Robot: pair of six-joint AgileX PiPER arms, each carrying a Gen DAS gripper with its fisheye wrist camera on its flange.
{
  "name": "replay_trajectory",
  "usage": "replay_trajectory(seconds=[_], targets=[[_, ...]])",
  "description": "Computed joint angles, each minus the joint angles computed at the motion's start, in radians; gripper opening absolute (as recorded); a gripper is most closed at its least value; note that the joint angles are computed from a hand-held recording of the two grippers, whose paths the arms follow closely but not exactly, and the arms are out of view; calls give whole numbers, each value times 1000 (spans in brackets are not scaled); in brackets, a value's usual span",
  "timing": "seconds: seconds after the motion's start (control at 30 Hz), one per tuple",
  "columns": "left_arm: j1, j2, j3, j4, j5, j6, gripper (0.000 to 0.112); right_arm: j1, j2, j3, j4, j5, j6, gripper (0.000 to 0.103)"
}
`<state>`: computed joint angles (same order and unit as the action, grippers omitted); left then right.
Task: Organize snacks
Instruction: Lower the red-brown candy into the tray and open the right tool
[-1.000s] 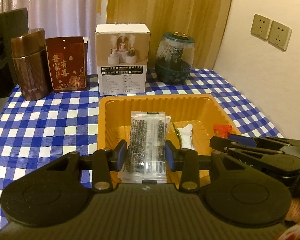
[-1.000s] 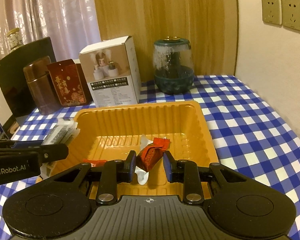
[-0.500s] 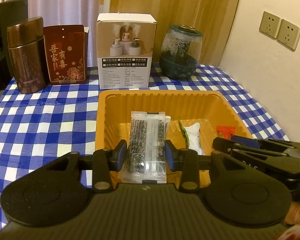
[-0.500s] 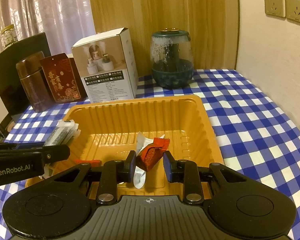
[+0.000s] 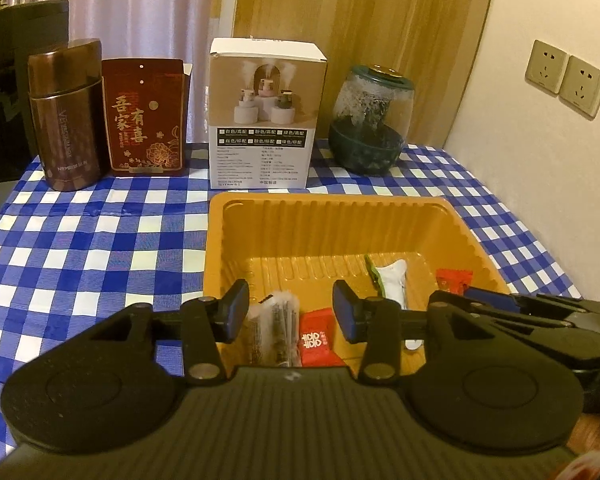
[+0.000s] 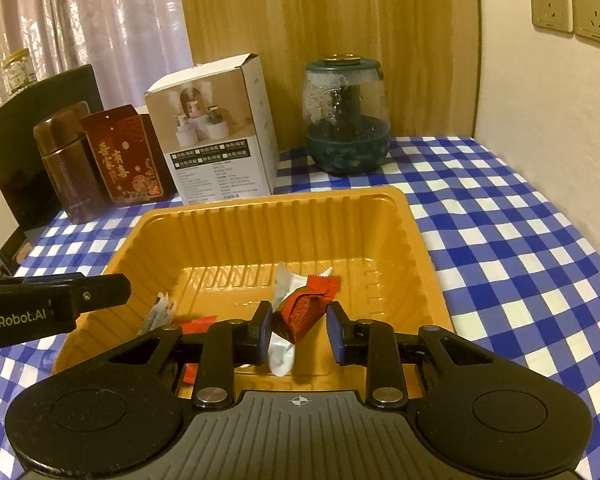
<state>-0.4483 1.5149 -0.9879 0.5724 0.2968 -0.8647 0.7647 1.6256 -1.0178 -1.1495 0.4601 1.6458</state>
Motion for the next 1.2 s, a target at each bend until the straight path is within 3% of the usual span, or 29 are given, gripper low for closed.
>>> replay_trajectory(seconds=[0.37,0.7,0.77,0.8,0.83,1.2], targets=[[0,-8,9,13,6,-12,42,7,5,-6,-18,-16,11,30],[7,-8,16,32,10,-28,42,-26,3,48,-265,-112,261,30],[8,-8,17,44,14,-37,42,-26,14,41,-248,-107,231,44],[8,-9,19,51,15,-44,42,-25,18,40,-244,-102,230,64],[9,-10,20,55,15,-46,42,-26,18,46,-272,-104,267,68],[-5,-26,30,137,43,-116,42,-18,13,44,-251,-80,239,68]])
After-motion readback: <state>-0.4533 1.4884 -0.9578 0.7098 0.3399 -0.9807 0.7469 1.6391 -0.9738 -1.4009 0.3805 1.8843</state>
